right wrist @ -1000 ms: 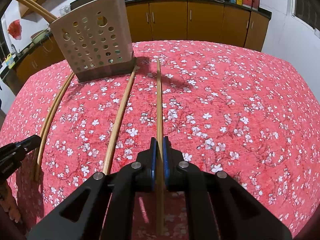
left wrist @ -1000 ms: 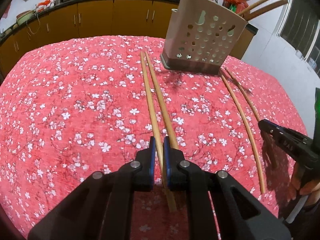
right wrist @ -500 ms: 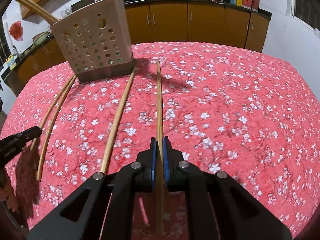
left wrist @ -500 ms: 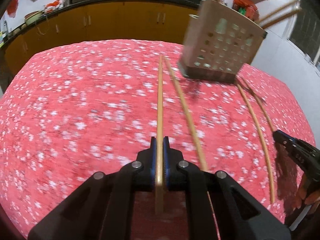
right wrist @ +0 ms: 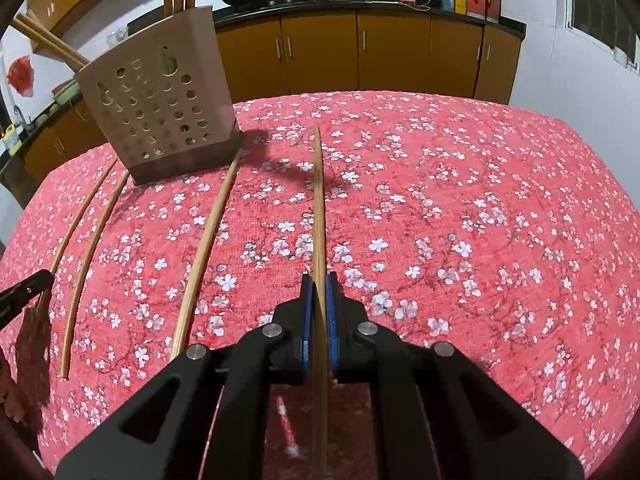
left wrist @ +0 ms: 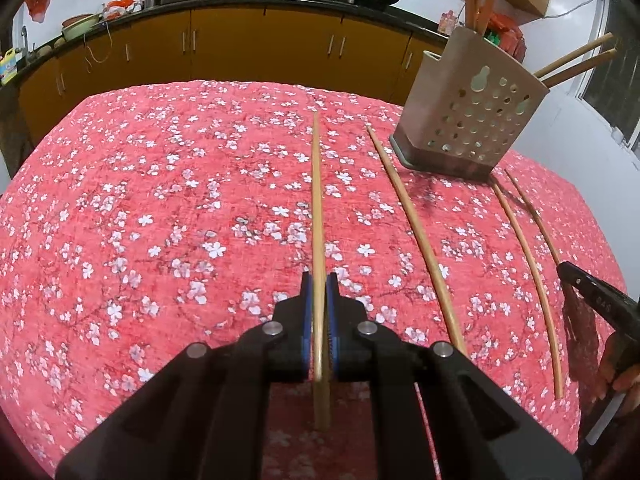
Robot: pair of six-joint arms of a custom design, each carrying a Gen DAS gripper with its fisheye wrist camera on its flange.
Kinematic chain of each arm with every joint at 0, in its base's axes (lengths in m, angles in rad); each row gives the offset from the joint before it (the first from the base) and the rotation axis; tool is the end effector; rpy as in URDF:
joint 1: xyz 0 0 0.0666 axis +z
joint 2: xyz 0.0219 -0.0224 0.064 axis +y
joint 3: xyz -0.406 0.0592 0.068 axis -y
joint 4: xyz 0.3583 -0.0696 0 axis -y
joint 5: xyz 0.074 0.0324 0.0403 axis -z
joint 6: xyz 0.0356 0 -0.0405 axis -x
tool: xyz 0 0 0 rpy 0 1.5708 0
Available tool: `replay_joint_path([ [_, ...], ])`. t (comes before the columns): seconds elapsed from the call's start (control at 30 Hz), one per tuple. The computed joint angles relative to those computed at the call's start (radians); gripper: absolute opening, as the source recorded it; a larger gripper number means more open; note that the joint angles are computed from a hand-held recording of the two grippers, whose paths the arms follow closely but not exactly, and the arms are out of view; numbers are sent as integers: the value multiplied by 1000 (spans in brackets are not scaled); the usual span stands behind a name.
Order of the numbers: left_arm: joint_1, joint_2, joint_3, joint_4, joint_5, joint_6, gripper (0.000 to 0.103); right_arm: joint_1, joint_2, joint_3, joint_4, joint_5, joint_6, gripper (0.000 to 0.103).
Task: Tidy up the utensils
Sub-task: 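Close the left gripper on a chopstick while the right gripper grasps another, then raise both held chopsticks upright and carry them over the beige holder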
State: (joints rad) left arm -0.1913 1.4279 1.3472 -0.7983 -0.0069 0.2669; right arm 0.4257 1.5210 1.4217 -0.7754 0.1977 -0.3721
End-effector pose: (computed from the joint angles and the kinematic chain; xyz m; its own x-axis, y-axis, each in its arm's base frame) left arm 0.4499 -0.0873 0.4287 -0.7783 -0.1179 -0.6167 -0.0202 0.9864 -0.1631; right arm 0.4546 0.1980 0.4203 -0.7566 0.0484 -0.6521 -0.0163 0.9956 0.0927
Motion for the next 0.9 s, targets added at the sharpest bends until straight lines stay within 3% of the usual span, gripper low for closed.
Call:
replay_joint_path([
  [0.9, -23, 6, 22, -40, -58, -35, 8, 0, -36, -26, 21, -10, -7, 7],
])
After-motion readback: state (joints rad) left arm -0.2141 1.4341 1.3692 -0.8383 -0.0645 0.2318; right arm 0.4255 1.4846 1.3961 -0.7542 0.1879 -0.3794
